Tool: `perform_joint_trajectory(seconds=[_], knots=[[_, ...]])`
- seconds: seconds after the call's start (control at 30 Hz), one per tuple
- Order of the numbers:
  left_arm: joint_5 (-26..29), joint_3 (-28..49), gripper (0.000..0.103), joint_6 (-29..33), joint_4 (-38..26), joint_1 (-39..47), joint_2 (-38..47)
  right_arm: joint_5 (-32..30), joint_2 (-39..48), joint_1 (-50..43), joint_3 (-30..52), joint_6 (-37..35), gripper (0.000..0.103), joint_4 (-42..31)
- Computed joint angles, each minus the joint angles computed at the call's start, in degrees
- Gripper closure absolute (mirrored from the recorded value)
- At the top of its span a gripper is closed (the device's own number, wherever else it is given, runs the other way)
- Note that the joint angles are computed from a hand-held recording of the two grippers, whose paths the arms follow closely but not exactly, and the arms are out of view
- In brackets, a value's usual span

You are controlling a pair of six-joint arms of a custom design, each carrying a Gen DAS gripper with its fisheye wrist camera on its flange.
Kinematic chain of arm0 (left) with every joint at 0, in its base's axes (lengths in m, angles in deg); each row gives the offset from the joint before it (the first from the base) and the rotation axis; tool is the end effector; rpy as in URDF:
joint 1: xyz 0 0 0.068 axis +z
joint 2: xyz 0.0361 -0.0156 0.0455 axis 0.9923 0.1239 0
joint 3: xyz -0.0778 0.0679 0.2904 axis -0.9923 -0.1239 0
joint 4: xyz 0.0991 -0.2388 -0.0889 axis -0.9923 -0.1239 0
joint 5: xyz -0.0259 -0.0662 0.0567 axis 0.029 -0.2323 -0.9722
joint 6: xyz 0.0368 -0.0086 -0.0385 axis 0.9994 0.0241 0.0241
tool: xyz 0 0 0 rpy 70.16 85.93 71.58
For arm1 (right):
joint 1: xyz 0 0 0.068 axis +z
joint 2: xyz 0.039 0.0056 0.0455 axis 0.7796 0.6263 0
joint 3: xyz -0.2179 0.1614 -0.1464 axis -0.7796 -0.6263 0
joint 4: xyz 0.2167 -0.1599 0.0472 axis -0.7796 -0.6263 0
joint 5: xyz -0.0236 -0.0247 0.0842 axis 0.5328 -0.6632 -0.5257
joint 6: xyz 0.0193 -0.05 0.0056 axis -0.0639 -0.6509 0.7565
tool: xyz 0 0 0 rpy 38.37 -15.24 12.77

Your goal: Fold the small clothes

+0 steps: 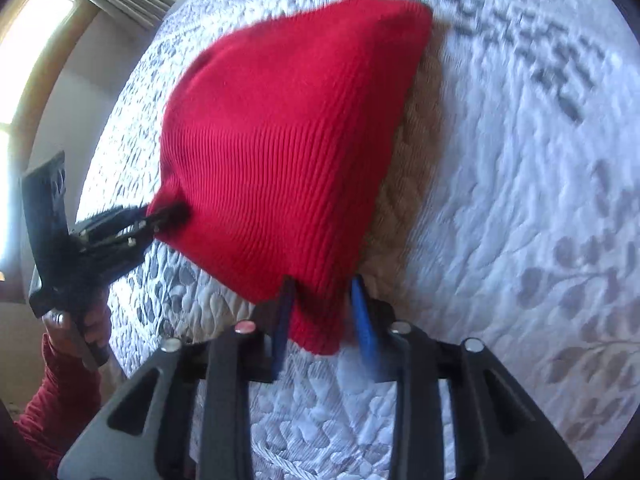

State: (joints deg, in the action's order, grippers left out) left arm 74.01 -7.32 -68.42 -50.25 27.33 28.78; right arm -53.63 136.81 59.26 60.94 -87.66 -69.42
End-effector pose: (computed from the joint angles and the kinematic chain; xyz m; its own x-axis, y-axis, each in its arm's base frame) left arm 0.1598 -0.2221 0.0822 -0.9484 0.0277 -0.3158 0.0706 0.9896 -0.1252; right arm 0.2215 0.0473 0.0531 -0.9454 -0.2979 -0.1321 -0.3255 0.8436 0.4271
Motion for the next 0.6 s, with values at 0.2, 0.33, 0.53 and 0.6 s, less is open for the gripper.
perform_joint_trajectory(seconds=[0.2,0.33,0.53,0.6], knots=[[-2.0,-0.1,0.074,0.0,0.0,-0.8,-0.4,0.1,0.6,-2.5,5.6,0.9,0.068,-2.3],[-2.7,0.0,0.074,0.0,-0.3,-1.3,-0.3,0.5,3.5,-1.6,9.3,3.5,0.048,-1.9],[-2.5,-0.8,0.072,0.5,1.3,-0.9,0.3,2.5,9.0,2.4,13.2,7.2,0.057,-1.0],[-1.6,-1.6,0.068,1.3,3.3,0.2,1.1,4.5,11.3,3.4,14.2,7.8,0.056,-0.7]])
